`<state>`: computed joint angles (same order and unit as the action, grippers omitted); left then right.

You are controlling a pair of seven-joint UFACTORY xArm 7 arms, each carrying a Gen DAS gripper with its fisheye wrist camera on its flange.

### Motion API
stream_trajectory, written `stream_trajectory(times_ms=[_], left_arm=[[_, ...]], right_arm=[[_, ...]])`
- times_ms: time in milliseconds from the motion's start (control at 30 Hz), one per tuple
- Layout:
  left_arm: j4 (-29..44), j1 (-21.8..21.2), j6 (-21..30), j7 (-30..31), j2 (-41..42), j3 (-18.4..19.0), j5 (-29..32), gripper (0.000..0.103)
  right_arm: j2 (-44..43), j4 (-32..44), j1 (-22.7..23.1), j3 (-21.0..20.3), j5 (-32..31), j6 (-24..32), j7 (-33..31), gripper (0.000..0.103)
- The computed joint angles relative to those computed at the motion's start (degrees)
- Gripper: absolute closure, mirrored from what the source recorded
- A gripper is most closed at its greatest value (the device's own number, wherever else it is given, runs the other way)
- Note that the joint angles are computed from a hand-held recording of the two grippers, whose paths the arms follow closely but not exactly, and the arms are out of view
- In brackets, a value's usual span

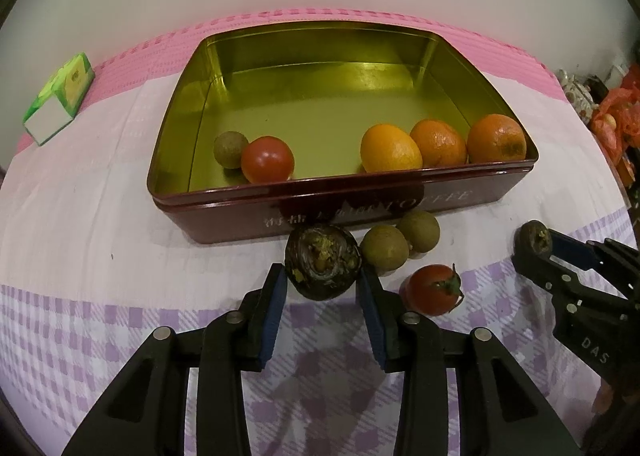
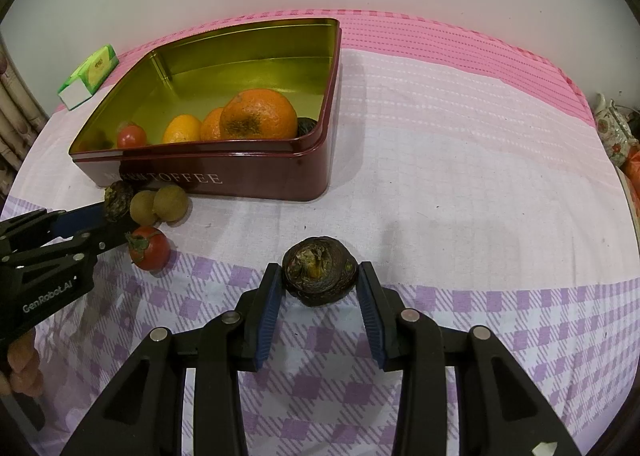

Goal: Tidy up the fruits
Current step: 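Close left tool on another dark brown wrinkled fruit, then carry both dark brown fruits with both tools over the tin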

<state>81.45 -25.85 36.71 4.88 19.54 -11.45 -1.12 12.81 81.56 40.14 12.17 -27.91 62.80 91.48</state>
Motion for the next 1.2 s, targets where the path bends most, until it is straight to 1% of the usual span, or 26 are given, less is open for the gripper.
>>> stream_trajectory(times_ms=[267,500,1200], left_arm=[[1.8,-0.8,0.4,-1.6,1.3,0.4,1.3,0.062],[0.0,-0.6,-0.6,-0.5,0.1,0.5,2.1,0.064],[-5.2,2.0,-0.8,2.2,-4.0,0.4,-0.4,0.065]], right_arm=[[0.1,0.3,0.1,-0.1,-0.1,0.3,-0.2,0.066],[0.2,0.4,0.2,0.0,-0.2,0.6,0.0,0.066],[0.9,1.3,0.4,-0.3,0.0,1.5,-0.3,0.067]])
